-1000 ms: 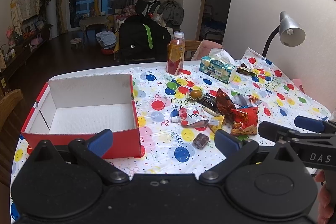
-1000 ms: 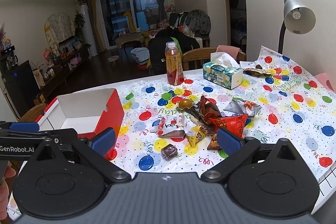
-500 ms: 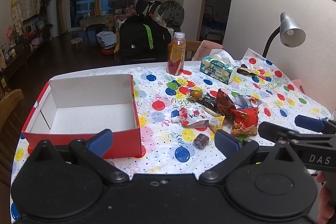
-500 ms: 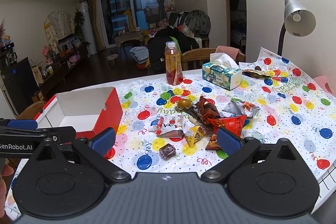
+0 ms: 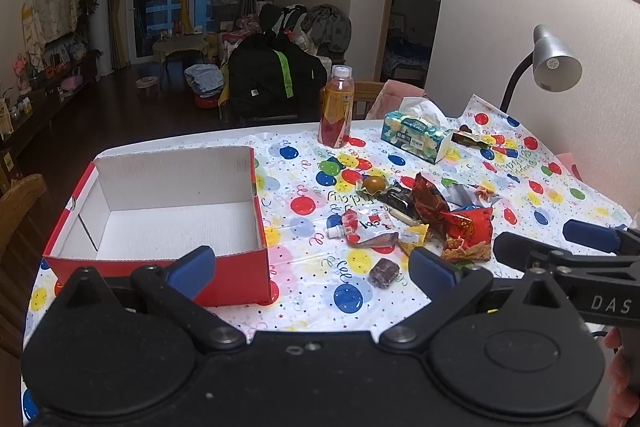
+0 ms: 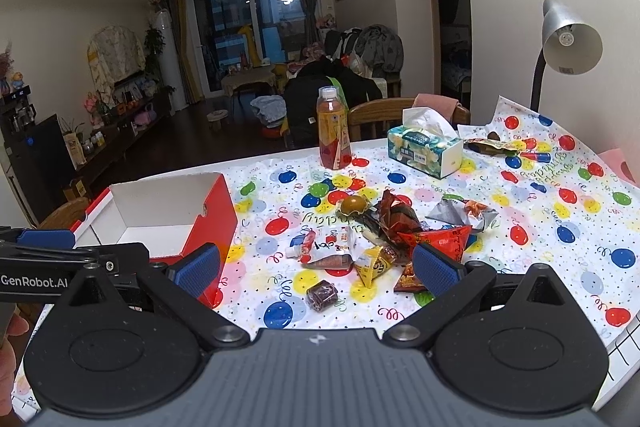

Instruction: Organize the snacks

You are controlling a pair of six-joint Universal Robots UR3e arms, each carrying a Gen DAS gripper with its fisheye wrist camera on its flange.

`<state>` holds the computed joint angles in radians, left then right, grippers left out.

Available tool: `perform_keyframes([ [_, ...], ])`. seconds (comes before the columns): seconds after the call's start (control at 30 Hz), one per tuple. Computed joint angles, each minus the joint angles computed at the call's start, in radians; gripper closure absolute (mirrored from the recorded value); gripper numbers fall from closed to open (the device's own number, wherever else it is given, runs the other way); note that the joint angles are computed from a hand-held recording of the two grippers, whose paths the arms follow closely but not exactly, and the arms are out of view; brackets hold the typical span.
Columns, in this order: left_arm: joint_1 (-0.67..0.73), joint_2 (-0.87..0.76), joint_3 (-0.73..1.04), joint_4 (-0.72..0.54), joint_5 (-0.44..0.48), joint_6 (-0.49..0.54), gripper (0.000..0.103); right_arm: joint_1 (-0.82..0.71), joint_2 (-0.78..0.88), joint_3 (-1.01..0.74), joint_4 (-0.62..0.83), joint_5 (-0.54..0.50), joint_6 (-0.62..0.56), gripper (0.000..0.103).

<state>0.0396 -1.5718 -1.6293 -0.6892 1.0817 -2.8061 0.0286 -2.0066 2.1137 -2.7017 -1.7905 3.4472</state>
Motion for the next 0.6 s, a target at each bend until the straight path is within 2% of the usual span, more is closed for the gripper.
perform_keyframes([
  [0.27,-0.003,-0.005,-0.027,0.052,0.001,-0.006,0.000,0.008,0.004,-0.003,-0.005,-0.012,0.002,0.000],
  [0.6,-0.003,-0.002,-0.030,0.049,-0.002,-0.003,0.000,0.000,-0.001,0.000,-0.004,-0.009,0.002,0.000],
])
